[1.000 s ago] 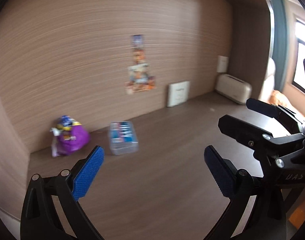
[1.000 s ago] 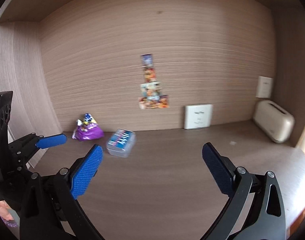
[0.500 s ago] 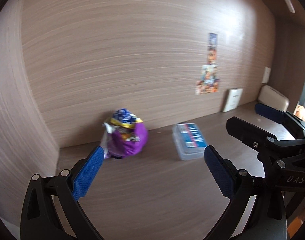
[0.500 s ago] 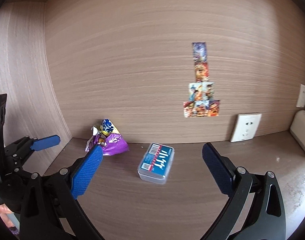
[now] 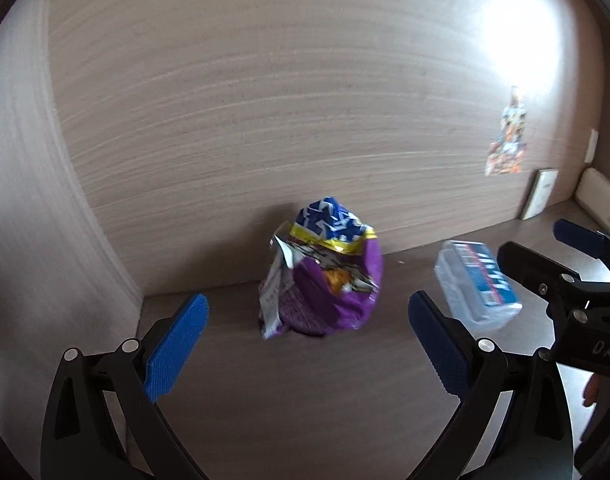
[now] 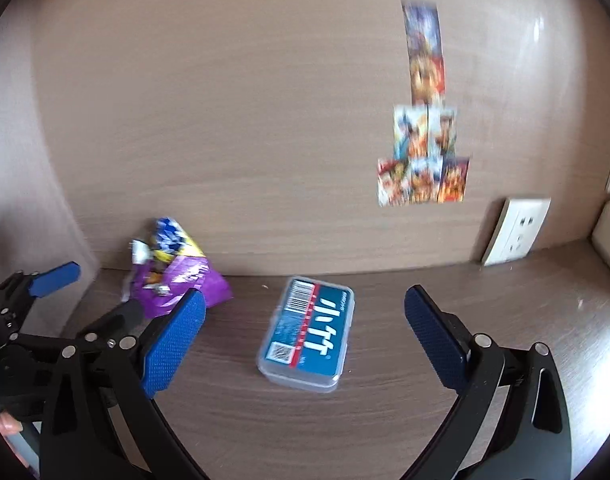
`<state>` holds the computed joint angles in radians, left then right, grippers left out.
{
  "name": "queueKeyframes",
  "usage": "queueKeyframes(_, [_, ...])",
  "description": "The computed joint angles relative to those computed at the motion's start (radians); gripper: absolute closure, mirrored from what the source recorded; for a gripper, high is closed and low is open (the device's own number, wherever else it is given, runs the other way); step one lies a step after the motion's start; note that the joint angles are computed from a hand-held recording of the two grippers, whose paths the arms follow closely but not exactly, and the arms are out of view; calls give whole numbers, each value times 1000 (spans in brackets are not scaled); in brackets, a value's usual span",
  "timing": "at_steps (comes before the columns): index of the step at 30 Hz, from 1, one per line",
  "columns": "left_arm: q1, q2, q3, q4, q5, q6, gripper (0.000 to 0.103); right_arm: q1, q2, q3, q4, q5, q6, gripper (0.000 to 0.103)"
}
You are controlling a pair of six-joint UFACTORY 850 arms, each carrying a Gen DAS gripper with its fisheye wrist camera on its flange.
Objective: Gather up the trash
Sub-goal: 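Move both open tools back over the desk trash, then grasp the purple snack bag with the left tool while the right tool grasps the blue toothpick box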
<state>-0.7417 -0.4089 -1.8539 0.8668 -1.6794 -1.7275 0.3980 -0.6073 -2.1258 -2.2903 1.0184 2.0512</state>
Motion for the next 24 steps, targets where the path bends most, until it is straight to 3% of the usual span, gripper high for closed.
queueKeyframes(3, [32,14,32,-30,19,2,5,28,-29,-32,-105,-50,90,4])
queueKeyframes(6, [50,43,72,-37,81,-25,5,50,-77,-93,-200,-27,173,4])
queueKeyframes(12, [84,47,83,-67,120,-1,5,80,-88,-88,-290,-23,207,4])
queueKeyframes(14, [96,56,96,-77,142,-16,5,82,-122,-139,-304,24,231,6])
queueKeyframes(15, [105,63,103,-88,158,-24,5,85,-129,-150,-311,32,238,7])
queueKeyframes(18, [123,71,117,-113,195,-32,5,93,-135,-157,-335,44,234,27])
queueKeyframes(19, [128,73,121,-125,214,-26,11,96,-136,-155,-338,45,233,41])
queueKeyframes(21, [136,65,113,-137,226,-13,23,99,-137,-154,-344,48,235,45])
queueKeyframes(24, [127,47,80,-128,231,-5,28,93,-130,-144,-327,50,227,45])
